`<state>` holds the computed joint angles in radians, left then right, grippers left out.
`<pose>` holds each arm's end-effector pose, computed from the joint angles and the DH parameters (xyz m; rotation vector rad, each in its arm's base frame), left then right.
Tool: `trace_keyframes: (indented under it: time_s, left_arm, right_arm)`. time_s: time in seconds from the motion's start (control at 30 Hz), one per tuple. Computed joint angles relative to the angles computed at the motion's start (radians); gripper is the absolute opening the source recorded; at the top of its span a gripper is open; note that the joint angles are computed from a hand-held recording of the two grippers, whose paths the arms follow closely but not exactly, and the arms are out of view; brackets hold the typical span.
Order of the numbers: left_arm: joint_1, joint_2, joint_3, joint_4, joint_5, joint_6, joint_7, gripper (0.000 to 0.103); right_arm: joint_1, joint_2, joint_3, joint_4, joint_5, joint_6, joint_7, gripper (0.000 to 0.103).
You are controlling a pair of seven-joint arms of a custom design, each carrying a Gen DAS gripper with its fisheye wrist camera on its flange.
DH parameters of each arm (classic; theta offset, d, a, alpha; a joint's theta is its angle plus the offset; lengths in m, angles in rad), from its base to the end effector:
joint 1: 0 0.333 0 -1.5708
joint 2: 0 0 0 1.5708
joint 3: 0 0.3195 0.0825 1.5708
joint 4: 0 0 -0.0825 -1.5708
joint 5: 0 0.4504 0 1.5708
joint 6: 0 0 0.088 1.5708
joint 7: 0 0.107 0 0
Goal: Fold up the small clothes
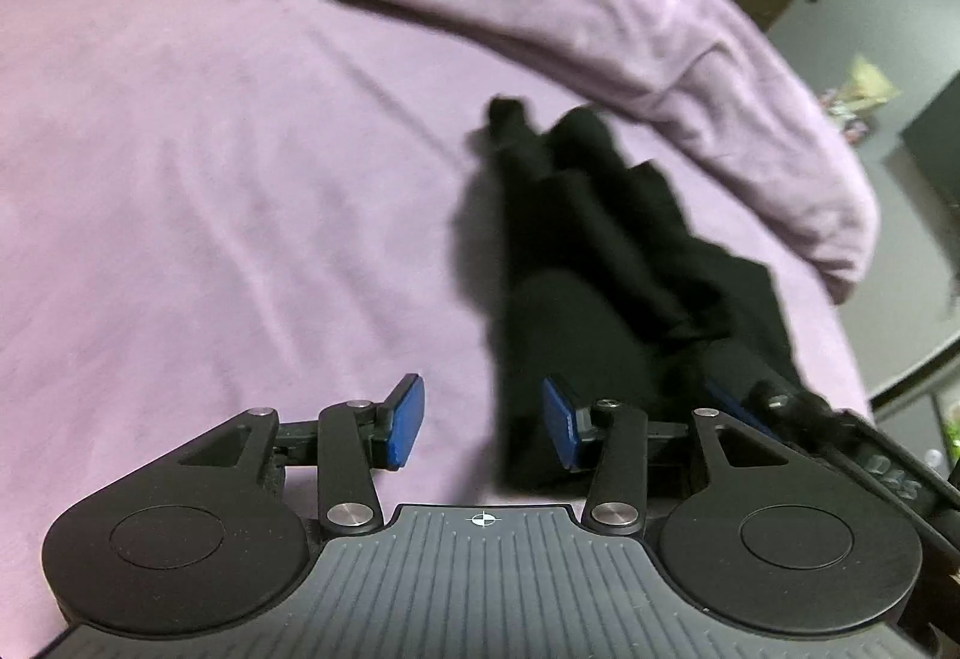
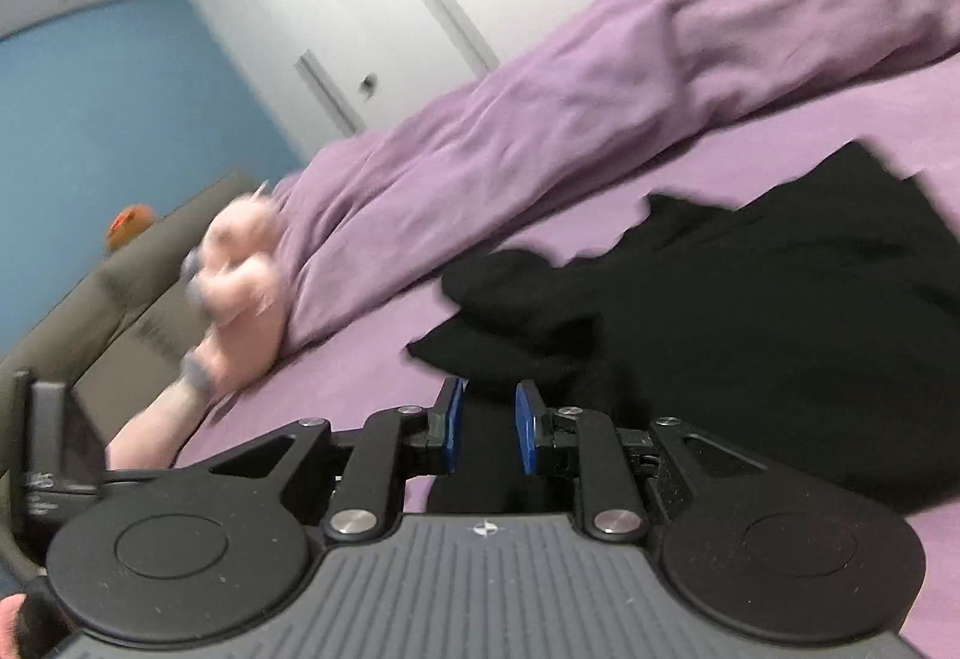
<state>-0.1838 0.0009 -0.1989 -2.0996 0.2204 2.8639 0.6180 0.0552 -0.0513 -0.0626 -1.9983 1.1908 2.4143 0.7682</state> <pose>0.5985 -0.2539 0.4784 -2.2557 1.5243 -1.0573 0.6433 -0.0003 0.5148 -1.5082 1.4564 -0.0152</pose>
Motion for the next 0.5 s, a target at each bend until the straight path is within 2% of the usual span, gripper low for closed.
trace_keyframes:
  time_s: [0.07, 0.1, 0.13, 0.2, 0.23, 0.3, 0.37, 0.4, 0.5]
  left_arm:
    - [0.001, -0.006, 0.001, -0.016, -0.030, 0.008, 0.031, 0.053]
    - [0.001, -0.007, 0.002, -0.023, -0.043, 0.020, 0.047, 0.056]
    - [0.000, -0.012, 0.002, -0.032, -0.048, 0.028, 0.056, 0.060]
    - [0.002, -0.020, 0.003, -0.043, -0.009, 0.028, 0.025, 0.065]
    - [0.004, -0.021, 0.003, -0.043, 0.035, 0.018, -0.015, 0.068]
    - [0.008, -0.031, 0.002, -0.046, 0.112, -0.003, -0.100, 0.072]
    - [0.009, -0.038, -0.003, -0.049, 0.184, -0.008, -0.174, 0.074]
    - [0.010, -0.048, -0.004, -0.057, 0.216, -0.014, -0.207, 0.075]
    - [0.013, -0.077, -0.010, -0.079, 0.299, -0.040, -0.285, 0.077]
  right_arm:
    - [0.003, 0.026, 0.016, 0.004, -0.202, 0.063, 0.176, 0.018]
    - [0.000, 0.039, 0.019, -0.005, -0.284, 0.096, 0.264, 0.013]
    - [-0.005, 0.044, 0.013, -0.006, -0.297, 0.087, 0.307, 0.004]
    - [-0.023, 0.042, -0.003, -0.003, -0.226, 0.042, 0.363, 0.004]
    - [-0.028, 0.036, -0.005, 0.003, -0.223, 0.033, 0.373, 0.008]
    - [-0.021, 0.007, 0.004, -0.013, -0.200, 0.124, 0.278, 0.024]
    - [0.002, -0.014, 0.017, -0.023, -0.175, 0.235, 0.099, 0.062]
    - [0.012, -0.006, 0.019, -0.010, -0.177, 0.253, 0.040, 0.067]
    - [0.029, 0.039, 0.025, 0.051, -0.197, 0.184, -0.115, 0.069]
